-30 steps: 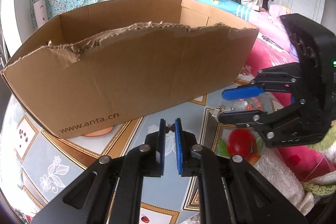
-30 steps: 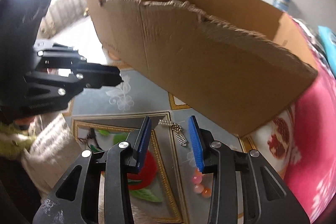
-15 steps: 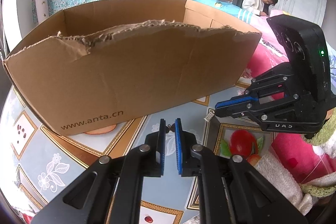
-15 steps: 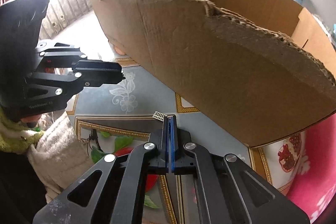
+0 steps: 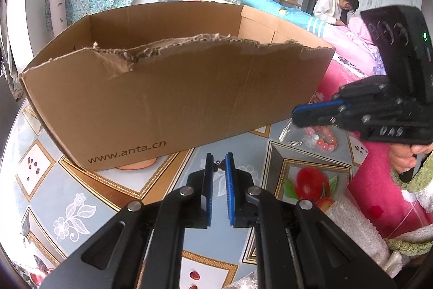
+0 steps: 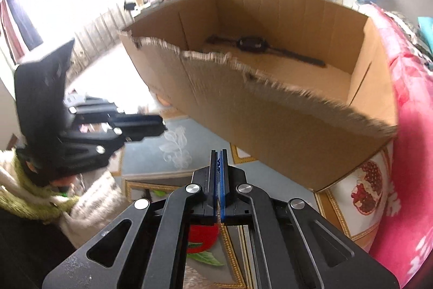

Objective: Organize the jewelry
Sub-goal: 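Carry the spring charm over the box and open the right gripper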

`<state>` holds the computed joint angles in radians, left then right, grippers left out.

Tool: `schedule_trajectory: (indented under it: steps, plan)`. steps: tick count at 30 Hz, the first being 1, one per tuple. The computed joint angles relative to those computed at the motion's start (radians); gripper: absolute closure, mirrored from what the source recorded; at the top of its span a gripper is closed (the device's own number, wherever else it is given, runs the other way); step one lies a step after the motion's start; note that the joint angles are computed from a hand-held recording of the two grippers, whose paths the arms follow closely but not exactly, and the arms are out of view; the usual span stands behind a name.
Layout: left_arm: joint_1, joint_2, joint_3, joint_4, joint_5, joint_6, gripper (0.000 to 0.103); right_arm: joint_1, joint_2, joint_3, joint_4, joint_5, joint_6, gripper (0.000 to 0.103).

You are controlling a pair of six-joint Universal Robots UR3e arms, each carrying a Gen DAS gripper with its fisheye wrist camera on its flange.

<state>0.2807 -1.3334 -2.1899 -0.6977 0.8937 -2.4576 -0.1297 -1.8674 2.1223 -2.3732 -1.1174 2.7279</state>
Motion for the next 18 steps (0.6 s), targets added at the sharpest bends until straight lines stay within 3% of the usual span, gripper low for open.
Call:
schedule_trajectory:
  steps: [10,13,18]
  plan:
    - [0.042,0.082,-0.006,-0.073,-0.052,0.038,0.095,-0.105,-0.172,-0.001,0.112,0.101,0.015,0.103]
    - [0.072,0.147,-0.003,-0.146,-0.091,0.074,0.095,-0.081,-0.183,-0.009,0.08,0.078,0.046,0.103]
    - [0.157,0.273,0.065,-0.371,-0.211,0.176,0.095,-0.099,-0.229,-0.046,0.099,0.125,0.039,0.103]
